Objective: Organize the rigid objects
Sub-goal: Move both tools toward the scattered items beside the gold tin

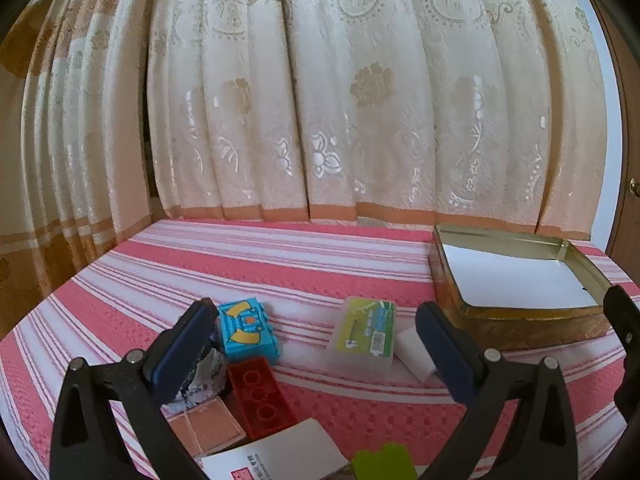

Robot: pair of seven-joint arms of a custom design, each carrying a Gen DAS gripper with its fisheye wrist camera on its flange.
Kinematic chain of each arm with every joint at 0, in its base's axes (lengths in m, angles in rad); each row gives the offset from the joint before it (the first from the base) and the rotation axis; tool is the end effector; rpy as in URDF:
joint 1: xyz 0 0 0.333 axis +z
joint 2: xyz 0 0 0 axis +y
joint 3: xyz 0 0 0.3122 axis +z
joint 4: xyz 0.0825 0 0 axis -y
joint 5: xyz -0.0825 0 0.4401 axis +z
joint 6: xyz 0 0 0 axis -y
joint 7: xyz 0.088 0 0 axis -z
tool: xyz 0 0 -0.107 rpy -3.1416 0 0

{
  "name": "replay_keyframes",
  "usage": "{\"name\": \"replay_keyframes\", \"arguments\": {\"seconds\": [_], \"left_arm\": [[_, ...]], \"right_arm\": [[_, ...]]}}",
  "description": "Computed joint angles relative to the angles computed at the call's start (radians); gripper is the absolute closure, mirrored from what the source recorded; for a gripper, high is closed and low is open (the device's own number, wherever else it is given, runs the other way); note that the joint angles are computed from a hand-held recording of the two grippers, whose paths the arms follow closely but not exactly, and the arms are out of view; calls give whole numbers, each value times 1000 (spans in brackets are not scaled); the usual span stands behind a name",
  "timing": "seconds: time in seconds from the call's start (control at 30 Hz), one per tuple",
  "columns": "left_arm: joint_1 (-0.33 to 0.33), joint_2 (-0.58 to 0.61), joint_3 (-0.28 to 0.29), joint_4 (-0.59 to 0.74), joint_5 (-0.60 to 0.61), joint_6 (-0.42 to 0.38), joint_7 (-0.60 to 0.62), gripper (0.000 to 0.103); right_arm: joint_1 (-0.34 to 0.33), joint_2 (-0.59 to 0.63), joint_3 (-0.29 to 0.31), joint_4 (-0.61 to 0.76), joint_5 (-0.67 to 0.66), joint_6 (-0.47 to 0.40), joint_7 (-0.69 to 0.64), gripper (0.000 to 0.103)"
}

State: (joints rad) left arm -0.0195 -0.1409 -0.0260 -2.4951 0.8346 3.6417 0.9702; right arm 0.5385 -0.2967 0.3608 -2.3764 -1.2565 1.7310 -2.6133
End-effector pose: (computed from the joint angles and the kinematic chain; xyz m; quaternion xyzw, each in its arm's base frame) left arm 0.5006 -0.1183 0.4259 -0.4434 0.7069 -0.4639 0.2976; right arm 0.3704 0.3313 0.4375 -0.3229 0.7200 -0.5539 0.2656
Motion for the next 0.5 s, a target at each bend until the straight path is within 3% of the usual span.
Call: {"name": "replay_keyframes", "arguments": {"seconds": [0.17, 0.37, 0.5], "left_arm": [[8, -15, 8, -19, 11, 23, -15, 0], [8, -47, 26, -35, 75, -12, -45, 0], [12, -76, 22, -63, 31, -51, 24, 0]], "right_arm": [[2, 2, -2, 2, 0, 7, -10, 0], [0, 1, -5, 4, -6, 27, -33, 0], [-3, -1, -6, 2, -10, 40, -35, 0]]}}
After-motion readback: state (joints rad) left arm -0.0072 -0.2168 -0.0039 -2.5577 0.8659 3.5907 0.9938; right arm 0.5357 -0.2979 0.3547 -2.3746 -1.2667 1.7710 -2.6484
